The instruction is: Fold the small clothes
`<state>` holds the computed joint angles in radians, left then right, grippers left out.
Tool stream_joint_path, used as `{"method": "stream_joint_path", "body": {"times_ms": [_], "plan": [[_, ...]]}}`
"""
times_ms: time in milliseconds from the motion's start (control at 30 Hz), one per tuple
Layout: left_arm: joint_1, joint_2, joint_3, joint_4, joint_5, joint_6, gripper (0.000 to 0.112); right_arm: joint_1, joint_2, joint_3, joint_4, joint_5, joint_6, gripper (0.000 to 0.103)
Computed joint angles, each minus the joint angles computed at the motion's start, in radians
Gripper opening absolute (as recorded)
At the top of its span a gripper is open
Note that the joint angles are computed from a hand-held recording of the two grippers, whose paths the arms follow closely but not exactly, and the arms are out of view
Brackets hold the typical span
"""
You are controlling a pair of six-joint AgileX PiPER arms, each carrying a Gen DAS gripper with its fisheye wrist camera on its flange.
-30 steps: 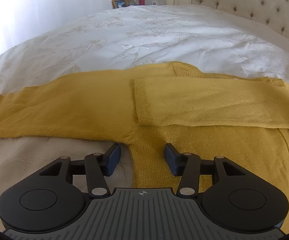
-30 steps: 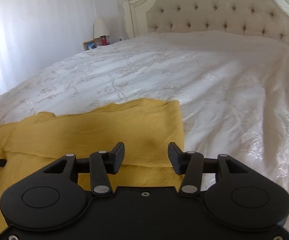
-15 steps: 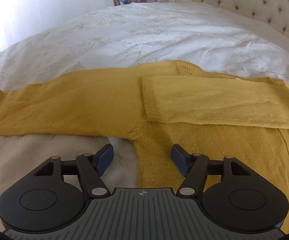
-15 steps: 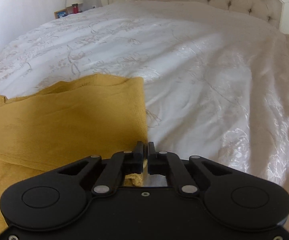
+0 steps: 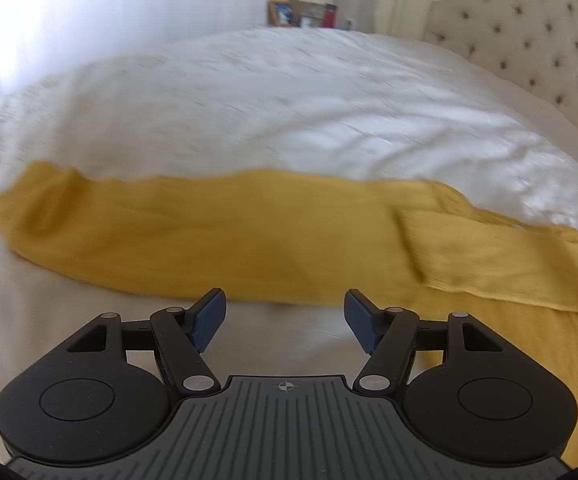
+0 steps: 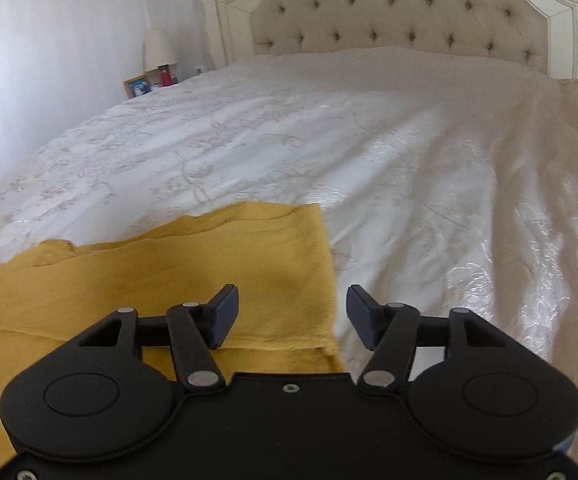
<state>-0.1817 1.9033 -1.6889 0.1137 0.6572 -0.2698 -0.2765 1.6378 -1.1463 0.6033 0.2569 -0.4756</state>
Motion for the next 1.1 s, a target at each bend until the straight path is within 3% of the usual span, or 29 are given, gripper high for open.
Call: {"method": "stream_joint_path", "body": {"times_ms": [267, 500, 833, 1000, 1067, 1100], "plan": [[0.211, 0.038, -0.124, -0.002, 0.050, 0.082, 0.064, 0.165, -0.075, 0.053, 0.308, 0.048, -0.263, 0.080], [0.360, 0.162, -0.312, -0.001, 0.093, 0.155, 0.064, 0.325, -0.038, 0.013, 0.317, 0.055, -0.259, 0.082], [0.441, 0.424, -0.671, -0.143, 0.279, 0.255, 0.064, 0.453, 0.046, -0.044, 0.187, 0.045, -0.111, 0.082], [0.437, 0.448, -0.658, -0.159, 0.217, 0.238, 0.063, 0.461, 0.053, -0.053, 0.136, 0.054, -0.061, 0.082], [0.433, 0.440, -0.630, -0.158, 0.181, 0.219, 0.041, 0.458, 0.056, -0.056, 0.124, 0.061, -0.046, 0.082], [0.428, 0.437, -0.628, -0.147, 0.178, 0.204, 0.015, 0.457, 0.054, -0.053, 0.122, 0.061, -0.041, 0.082]]}}
